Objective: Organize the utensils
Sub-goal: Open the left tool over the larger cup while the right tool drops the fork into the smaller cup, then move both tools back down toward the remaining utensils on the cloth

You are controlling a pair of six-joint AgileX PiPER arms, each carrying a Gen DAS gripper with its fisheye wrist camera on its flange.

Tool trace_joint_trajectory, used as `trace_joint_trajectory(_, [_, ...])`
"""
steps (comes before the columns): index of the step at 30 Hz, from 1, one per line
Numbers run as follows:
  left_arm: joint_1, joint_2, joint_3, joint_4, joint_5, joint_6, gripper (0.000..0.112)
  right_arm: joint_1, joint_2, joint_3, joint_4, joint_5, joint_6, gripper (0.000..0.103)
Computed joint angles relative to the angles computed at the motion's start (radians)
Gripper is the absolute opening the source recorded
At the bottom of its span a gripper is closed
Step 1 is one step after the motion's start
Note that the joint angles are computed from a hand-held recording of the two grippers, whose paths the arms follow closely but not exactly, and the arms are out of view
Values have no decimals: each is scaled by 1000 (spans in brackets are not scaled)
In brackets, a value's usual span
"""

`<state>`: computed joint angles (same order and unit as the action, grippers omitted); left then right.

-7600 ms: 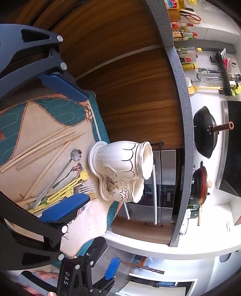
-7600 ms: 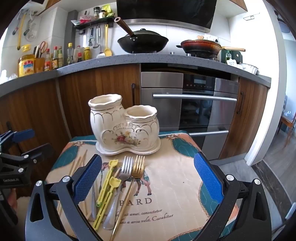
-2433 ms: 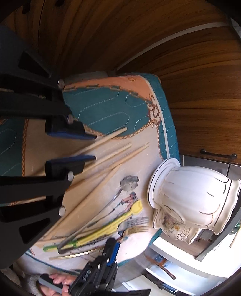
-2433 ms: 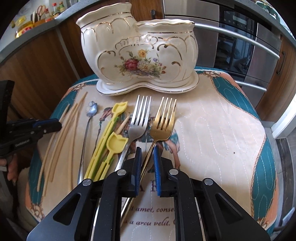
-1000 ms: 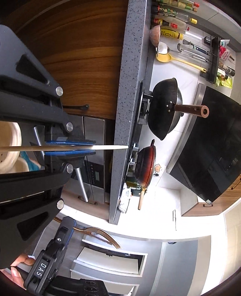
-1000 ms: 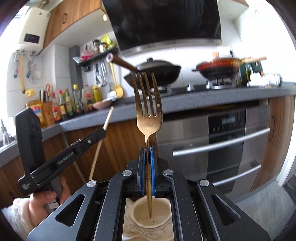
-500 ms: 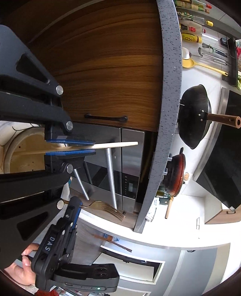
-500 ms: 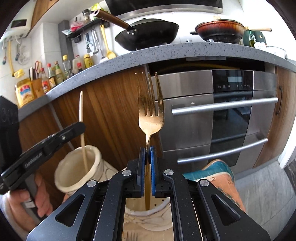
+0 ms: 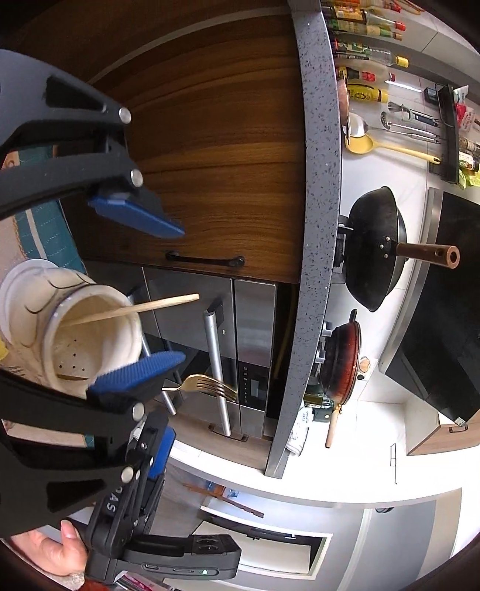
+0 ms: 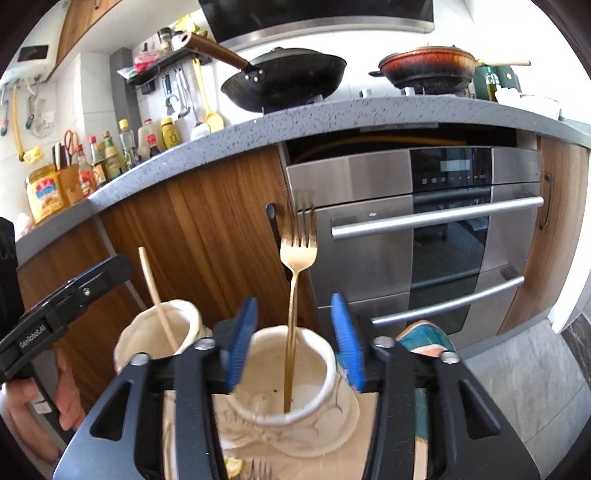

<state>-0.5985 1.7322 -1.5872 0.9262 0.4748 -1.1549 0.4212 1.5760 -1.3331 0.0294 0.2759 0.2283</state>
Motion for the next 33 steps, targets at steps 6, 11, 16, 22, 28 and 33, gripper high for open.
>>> trace_joint_trajectory(6, [-37,-91,107,46,73,-52,94,22,-136,155,-193,-26,204,83])
trace_joint_trajectory(11, [-67,-168,208,31,127,-69,97,46,-227,252,-247,-17,272,95])
trace_joint_trajectory(16, [-95,-224,307,-16,189,-65,97,108,-287,324,-473,52,480,97])
trace_joint_trajectory(22, [-144,-255,411,-61,277,-75,97,140,-316,392,-480,104,492,98])
trace_joint_trajectory(28, [-178,-268,501,-102,284,-103,97,151,-315,433,-419,130,461,98])
trace_joint_trajectory(33, [-221,-236,529,-93,336,-140,97,197,-290,441,-411,181,423,98])
